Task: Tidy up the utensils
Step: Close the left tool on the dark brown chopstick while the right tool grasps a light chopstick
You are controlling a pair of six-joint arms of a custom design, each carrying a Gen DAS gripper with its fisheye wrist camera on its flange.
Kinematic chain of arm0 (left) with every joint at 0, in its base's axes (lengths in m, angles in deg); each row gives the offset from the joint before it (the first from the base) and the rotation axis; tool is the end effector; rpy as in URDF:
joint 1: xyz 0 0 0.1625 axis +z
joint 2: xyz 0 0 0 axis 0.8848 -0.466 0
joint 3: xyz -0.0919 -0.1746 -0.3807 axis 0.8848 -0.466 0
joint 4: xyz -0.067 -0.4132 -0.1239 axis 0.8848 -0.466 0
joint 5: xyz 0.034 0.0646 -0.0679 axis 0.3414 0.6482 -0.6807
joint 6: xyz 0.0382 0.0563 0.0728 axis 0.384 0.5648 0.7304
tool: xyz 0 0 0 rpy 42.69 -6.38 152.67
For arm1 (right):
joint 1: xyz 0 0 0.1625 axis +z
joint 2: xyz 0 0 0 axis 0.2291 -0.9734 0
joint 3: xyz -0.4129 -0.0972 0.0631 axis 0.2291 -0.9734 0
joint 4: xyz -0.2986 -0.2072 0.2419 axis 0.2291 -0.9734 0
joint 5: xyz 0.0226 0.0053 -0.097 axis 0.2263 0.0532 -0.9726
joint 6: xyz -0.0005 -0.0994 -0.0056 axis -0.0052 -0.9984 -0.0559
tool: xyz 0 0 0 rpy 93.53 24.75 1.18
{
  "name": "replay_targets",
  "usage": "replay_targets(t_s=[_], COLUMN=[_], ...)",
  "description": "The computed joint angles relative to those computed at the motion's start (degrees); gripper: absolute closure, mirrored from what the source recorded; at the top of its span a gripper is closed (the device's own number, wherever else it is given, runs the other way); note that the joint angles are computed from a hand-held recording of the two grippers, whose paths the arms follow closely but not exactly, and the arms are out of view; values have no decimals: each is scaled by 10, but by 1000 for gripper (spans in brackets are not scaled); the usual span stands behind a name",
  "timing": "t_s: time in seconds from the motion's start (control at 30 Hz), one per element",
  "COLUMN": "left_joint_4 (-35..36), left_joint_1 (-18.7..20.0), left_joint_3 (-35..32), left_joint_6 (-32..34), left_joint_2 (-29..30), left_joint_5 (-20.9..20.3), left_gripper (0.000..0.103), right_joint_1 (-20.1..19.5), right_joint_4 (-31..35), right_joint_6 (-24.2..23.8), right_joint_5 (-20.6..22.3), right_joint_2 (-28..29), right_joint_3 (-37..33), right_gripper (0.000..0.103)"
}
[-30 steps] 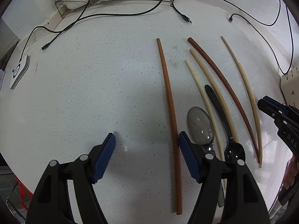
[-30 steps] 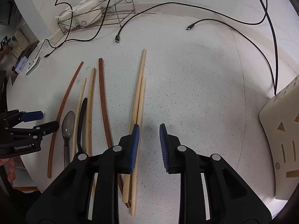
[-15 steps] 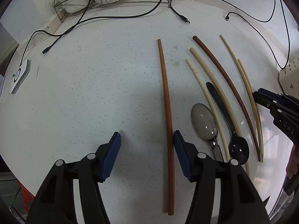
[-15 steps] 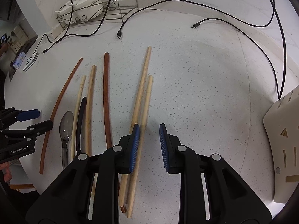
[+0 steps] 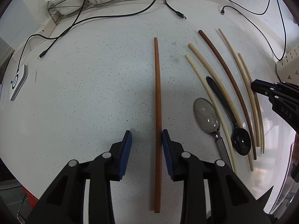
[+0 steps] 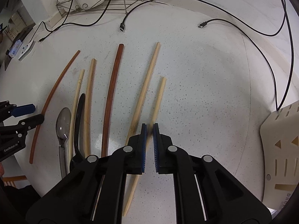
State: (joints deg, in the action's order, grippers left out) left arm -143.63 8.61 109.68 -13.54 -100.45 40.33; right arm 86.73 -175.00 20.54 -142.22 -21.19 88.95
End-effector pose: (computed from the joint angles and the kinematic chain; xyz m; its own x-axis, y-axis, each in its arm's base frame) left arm -0.0727 -0.8287 0.1642 -0.7031 0.1159 -0.7016 0.2221 0.9731 -0.0618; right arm 0.2142 -0.8044 0.0819 -0.6931 -0.3837 0.6103 -0.3972 0.9097 0.1208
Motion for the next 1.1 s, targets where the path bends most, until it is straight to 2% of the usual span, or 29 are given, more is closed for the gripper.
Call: replay_targets(t_s=[0.17,0.3,0.73,0.87,1.1], left_joint_4=[22,45,33,16,-67], left_joint_1=[7,18,30,26,5], left_joint_3=[-25,-53,-52,-51,4], left_joint_6=[9,7,15,28,67], left_joint_2=[6,8,-8,-14,-44], left_joint_5=[-1,-40,-70,-80,-112], left_gripper=[96,97,97,97,97], right_joint_1=[-5,-7,-6,-7,-3], right_joint_4=[33,31,2,-8,-37], right_joint_6=[34,50,61,66,73], right_joint_5=[19,25,41,49,62], right_joint_2=[1,-3,-29,-37,-62], right_joint_3=[-16,-13,10,14,32], right_gripper=[99,99,99,99,99])
